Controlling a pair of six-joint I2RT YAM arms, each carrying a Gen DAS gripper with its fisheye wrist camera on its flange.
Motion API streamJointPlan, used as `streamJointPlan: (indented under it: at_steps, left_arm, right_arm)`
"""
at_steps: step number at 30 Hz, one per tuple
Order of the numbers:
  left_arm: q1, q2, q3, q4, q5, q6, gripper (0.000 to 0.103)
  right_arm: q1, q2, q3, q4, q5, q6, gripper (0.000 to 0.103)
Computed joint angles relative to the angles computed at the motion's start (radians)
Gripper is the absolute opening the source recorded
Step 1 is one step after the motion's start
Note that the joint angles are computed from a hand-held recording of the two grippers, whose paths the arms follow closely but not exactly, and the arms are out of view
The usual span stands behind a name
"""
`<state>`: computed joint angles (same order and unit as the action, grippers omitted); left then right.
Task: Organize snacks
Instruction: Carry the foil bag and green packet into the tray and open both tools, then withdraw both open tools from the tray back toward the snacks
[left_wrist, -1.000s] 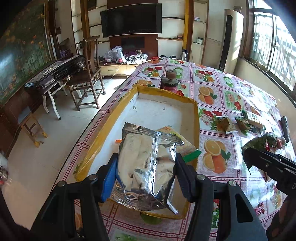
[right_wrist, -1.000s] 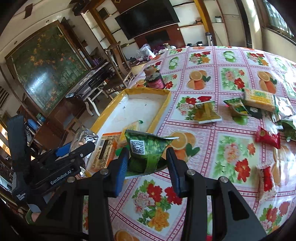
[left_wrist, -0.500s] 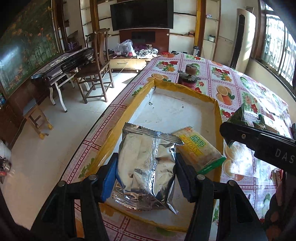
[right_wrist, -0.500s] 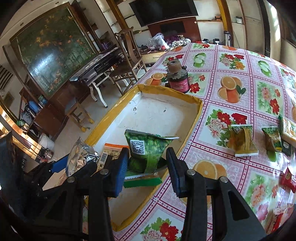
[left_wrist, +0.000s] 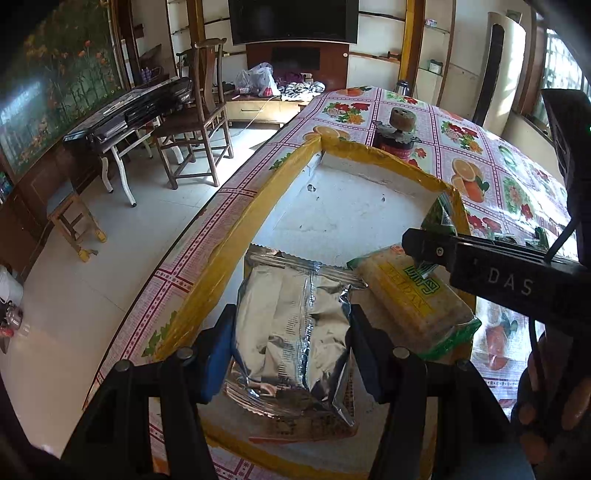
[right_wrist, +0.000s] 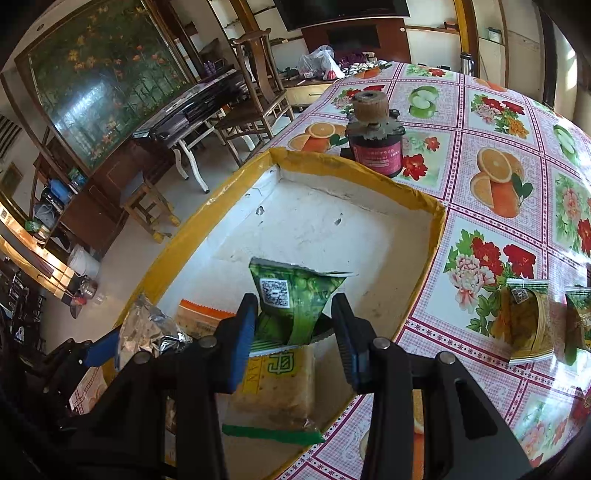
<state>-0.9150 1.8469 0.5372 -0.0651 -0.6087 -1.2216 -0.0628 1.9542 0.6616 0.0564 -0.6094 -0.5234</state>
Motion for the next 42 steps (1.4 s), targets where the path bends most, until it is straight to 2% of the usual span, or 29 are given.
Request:
streamJointPlan:
  at_steps: [4,7,9,11,13,19,26,33,42]
  left_arm:
    - [0.019,0.034,0.016,0.004,0.042,-0.001,0.061]
    - [0.021,0.046,0.015,0.011,0.067,-0.008,0.064]
    - [0.008,0.040,0.020,-0.010,0.059,-0.019,0.065]
    - [-0.010,0.026,0.024,-0.030,0.044,-0.032,0.074]
    - [-0.019,0.015,0.032,-0.046,0.033,-0.041,0.076]
    - [-0.067,-0.012,0.059,-0.097,0.003,-0.070,0.076]
    - [-0.137,0.006,0.144,-0.153,-0.019,-0.079,0.076]
    - [-0.188,0.047,0.217,-0.170,-0.013,-0.067,0.077]
    - [-0.252,0.123,0.316,-0.150,0.017,-0.027,0.077]
  right_arm:
    - [0.009,0.004,-0.001,0.008,0.001,0.000,0.046]
    - [-0.002,-0.007,-0.005,0.001,-0.007,0.003,0.056]
    - [-0.018,-0.015,-0.004,-0.005,-0.014,0.004,0.057]
    - [-0.056,-0.032,-0.002,-0.038,-0.041,-0.015,0.057]
    - [-0.102,-0.058,-0.007,-0.069,-0.064,-0.038,0.058]
    - [-0.271,-0.092,0.008,-0.194,-0.135,-0.151,0.060]
    - [-0.453,-0.072,0.048,-0.326,-0.168,-0.288,0.060]
    - [-0.613,-0.023,0.107,-0.437,-0.171,-0.425,0.060]
    - [-0.853,0.092,0.252,-0.588,-0.134,-0.614,0.060]
